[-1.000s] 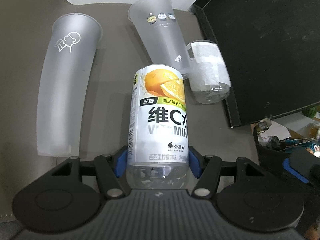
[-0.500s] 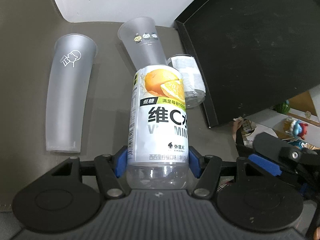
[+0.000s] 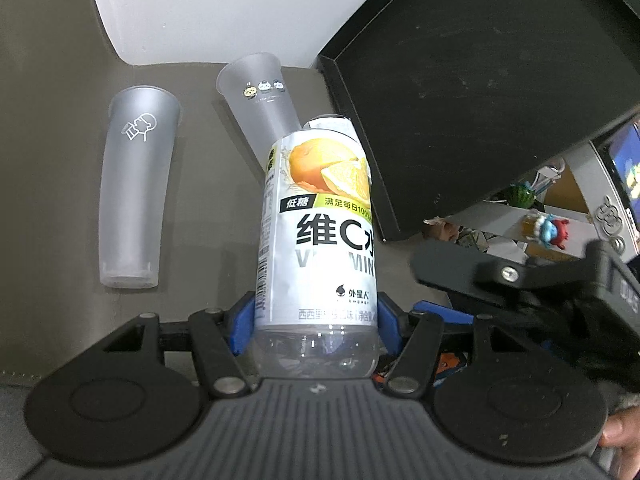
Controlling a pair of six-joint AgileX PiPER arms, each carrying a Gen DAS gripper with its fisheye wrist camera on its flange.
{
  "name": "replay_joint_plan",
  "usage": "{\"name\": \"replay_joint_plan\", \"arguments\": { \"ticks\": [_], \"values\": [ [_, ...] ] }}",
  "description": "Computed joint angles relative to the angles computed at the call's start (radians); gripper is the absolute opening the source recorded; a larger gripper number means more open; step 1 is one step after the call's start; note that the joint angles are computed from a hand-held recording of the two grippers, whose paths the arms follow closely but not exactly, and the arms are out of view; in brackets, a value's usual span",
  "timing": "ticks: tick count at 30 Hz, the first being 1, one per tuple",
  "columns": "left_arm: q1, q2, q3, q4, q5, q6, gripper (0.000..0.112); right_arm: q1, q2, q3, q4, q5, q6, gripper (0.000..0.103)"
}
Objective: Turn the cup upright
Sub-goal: 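Rotate the held bottle with the left gripper, bringing its base downward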
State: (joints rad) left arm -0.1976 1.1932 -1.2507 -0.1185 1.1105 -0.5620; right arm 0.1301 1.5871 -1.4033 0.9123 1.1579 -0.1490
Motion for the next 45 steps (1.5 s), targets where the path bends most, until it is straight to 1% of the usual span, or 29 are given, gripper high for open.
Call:
{"name": "replay_joint_plan", "arguments": {
  "ticks": [4, 8, 14, 17, 20, 22, 24, 28, 29, 32, 34, 36, 38, 41, 45],
  "values": [
    [-0.035, -0.029, 0.007, 0.013, 0.012, -0.021, 0.061, 0.011, -0.007, 0.015, 0.017, -0.001, -0.004, 0.103],
    [-0.079, -0.058, 0.022, 0.017, 0.013, -0.035, 0.061, 0.005, -0.008, 0.031, 0.058, 0.021, -0.016, 0.103],
    [-0.111, -0.096, 0.045, 0.001, 0.011, -0.049, 0.061, 0.025, -0.005, 0.030, 0.043, 0.031, -0.021, 0.103],
    [-0.146, -0.107, 0.047, 0.022, 0.013, -0.073, 0.061, 0.041, 0.005, 0.024, 0.040, 0.047, -0.028, 0.103],
    [-0.165, -0.120, 0.059, 0.023, 0.010, -0.086, 0.061, 0.048, -0.017, 0.033, 0.021, 0.038, -0.028, 0.102],
    [-0.176, -0.129, 0.068, 0.018, 0.010, -0.086, 0.061, 0.043, -0.020, 0.035, 0.017, 0.030, -0.024, 0.099],
    [-0.189, -0.139, 0.080, 0.013, 0.008, -0.085, 0.061, 0.037, -0.022, 0.039, 0.015, 0.024, -0.018, 0.093],
    [-0.219, -0.158, 0.097, 0.022, 0.009, -0.102, 0.061, 0.030, -0.032, 0.044, 0.004, 0.009, -0.013, 0.084],
    [-0.221, -0.161, 0.100, 0.019, 0.009, -0.104, 0.061, 0.029, -0.035, 0.046, 0.000, 0.005, -0.011, 0.080],
    [-0.227, -0.167, 0.103, 0.019, 0.011, -0.110, 0.061, 0.026, -0.036, 0.048, -0.002, 0.000, -0.011, 0.063],
    [-0.224, -0.169, 0.104, 0.013, 0.010, -0.108, 0.061, 0.024, -0.036, 0.051, 0.003, 0.000, -0.012, 0.062],
    [-0.218, -0.170, 0.105, 0.004, 0.006, -0.103, 0.061, 0.035, -0.040, 0.055, 0.001, -0.025, -0.031, 0.062],
    [-0.207, -0.167, 0.105, -0.008, 0.003, -0.096, 0.061, 0.037, -0.042, 0.056, 0.002, -0.032, -0.038, 0.062],
    [-0.198, -0.146, 0.094, -0.008, 0.021, -0.102, 0.063, 0.042, -0.048, 0.056, -0.008, -0.049, -0.042, 0.062],
    [-0.177, -0.141, 0.103, -0.028, 0.018, -0.082, 0.065, 0.051, -0.071, 0.060, -0.037, -0.081, -0.047, 0.061]
  ]
}}
